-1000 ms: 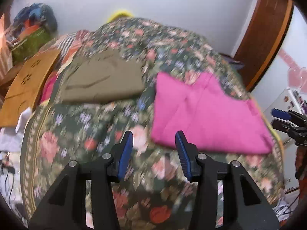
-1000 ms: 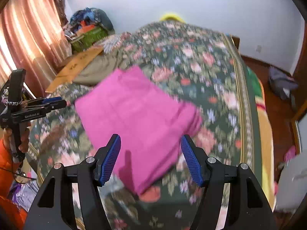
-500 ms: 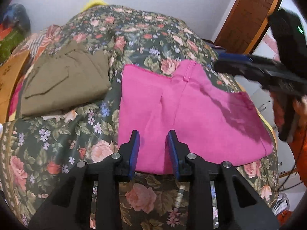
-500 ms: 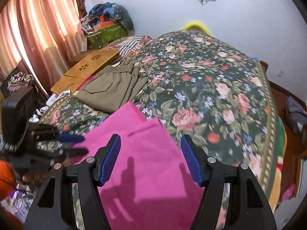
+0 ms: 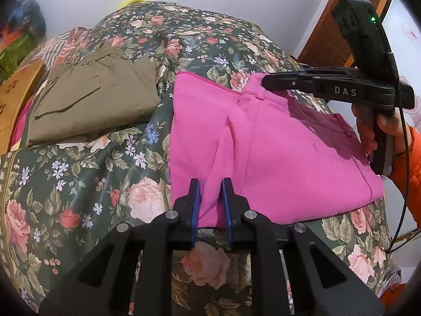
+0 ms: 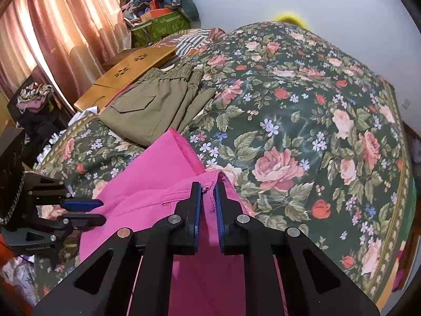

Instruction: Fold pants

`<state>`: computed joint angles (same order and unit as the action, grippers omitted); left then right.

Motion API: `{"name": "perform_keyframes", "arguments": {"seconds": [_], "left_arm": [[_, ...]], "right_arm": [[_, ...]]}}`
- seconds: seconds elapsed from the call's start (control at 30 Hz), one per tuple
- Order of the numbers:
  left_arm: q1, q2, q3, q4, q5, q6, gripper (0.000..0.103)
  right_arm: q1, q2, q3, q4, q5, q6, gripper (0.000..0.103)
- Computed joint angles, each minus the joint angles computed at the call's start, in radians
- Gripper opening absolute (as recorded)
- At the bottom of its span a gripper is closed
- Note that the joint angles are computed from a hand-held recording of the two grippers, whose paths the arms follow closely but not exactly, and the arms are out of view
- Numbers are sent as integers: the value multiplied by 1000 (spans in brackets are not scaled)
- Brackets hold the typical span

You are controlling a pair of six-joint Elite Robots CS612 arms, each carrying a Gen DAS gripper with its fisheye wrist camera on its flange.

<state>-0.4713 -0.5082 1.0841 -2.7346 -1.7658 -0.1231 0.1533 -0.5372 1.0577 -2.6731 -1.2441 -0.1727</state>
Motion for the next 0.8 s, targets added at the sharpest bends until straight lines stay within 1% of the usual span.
{"name": "perform_keyframes", "arguments": {"seconds": [0.17, 0.33, 0.43, 0.5, 0.53, 0.57, 0.6, 0.63, 0.67, 0.7, 0.73, 0.77, 0.8], "left_arm": [[-2, -6, 16, -9, 25, -1, 17], [1, -6, 15, 1, 22, -19, 17], [2, -12, 21, 8, 22, -33, 17], [5, -23, 33, 6, 15, -50, 17], [5, -29, 39, 3, 19, -53, 17], [5, -33, 44, 1, 27, -54, 17], [3, -41, 51, -2, 43, -52, 17], [2, -46, 56, -5, 54, -50, 17], [2, -51, 59, -9, 64, -49, 20], [1, -56, 64, -15, 75, -49, 27], [1, -60, 66, -20, 80, -50, 32], [1, -62, 67, -26, 86, -51, 42], [0, -64, 67, -35, 96, -51, 49]], "right_arm": [[6, 11, -19, 21, -44, -3, 8], [19, 7, -16, 10, -108, -30, 9], [16, -10, 0, 0, -105, -8, 10], [12, -37, 39, -39, -101, 16, 13], [12, -48, 57, -59, -114, 22, 13], [11, -60, 75, -78, -128, 28, 18], [11, -74, 97, -97, -143, 38, 29], [8, -96, 129, -116, -161, 58, 36], [7, -105, 145, -128, -171, 68, 42], [5, -127, 183, -160, -188, 82, 43], [4, -142, 210, -178, -200, 88, 43], [3, -157, 234, -191, -214, 94, 43], [3, -170, 258, -203, -228, 104, 47]]}}
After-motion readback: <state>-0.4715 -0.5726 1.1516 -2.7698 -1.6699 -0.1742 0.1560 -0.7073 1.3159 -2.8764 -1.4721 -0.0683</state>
